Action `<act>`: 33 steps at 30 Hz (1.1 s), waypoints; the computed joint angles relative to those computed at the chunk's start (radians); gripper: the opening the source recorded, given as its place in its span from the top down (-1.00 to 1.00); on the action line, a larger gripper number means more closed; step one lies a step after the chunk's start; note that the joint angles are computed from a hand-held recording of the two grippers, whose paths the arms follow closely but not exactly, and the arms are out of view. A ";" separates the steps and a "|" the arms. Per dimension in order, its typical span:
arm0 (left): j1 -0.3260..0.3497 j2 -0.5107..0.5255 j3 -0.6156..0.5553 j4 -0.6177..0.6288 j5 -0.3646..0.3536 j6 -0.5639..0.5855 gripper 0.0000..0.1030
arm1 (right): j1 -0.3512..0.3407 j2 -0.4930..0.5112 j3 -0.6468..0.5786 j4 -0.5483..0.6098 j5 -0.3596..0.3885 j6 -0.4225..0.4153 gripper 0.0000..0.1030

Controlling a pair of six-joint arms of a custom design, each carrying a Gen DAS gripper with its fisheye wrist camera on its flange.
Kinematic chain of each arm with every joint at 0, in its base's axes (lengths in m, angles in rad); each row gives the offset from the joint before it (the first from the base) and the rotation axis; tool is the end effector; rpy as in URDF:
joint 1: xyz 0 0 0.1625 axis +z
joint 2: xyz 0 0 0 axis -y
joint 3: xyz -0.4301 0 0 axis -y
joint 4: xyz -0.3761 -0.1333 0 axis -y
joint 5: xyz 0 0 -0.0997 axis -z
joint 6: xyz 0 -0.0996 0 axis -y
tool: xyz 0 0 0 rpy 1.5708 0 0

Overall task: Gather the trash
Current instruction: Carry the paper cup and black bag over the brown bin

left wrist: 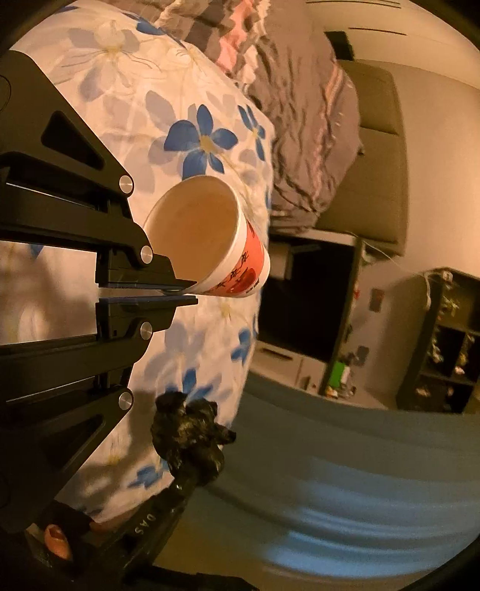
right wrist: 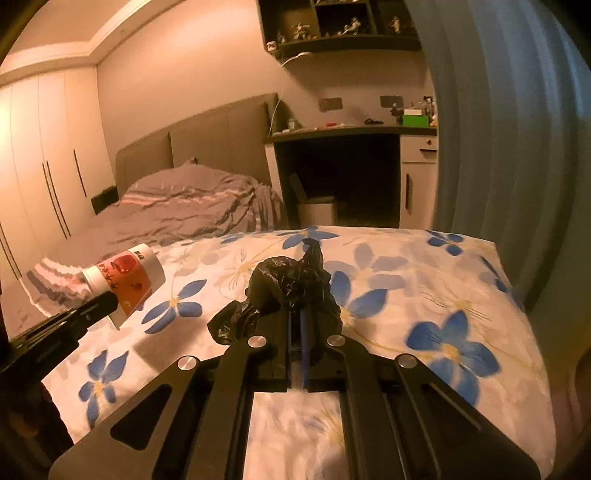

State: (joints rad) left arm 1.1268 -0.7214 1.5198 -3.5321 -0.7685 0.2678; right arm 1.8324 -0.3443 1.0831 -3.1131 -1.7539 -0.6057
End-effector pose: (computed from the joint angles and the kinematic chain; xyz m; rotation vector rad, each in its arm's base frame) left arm -0.1107 -0.7098 0.2412 0.1797 2.1333 -1.4271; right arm 0.3240 -0.7648 0.0582 1.0135 -2.4331 1.0611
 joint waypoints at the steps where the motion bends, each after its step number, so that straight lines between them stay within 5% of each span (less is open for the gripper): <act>1: -0.015 -0.002 0.018 -0.015 -0.012 -0.001 0.97 | -0.003 -0.022 0.036 -0.024 0.002 0.003 0.91; 15: -0.137 0.083 0.058 -0.012 -0.062 -0.018 0.97 | -0.086 -0.290 0.438 -0.325 0.004 0.011 0.91; 33: -0.219 0.272 -0.117 0.156 -0.256 0.030 0.97 | -0.218 -0.459 0.602 -0.548 -0.043 0.035 0.91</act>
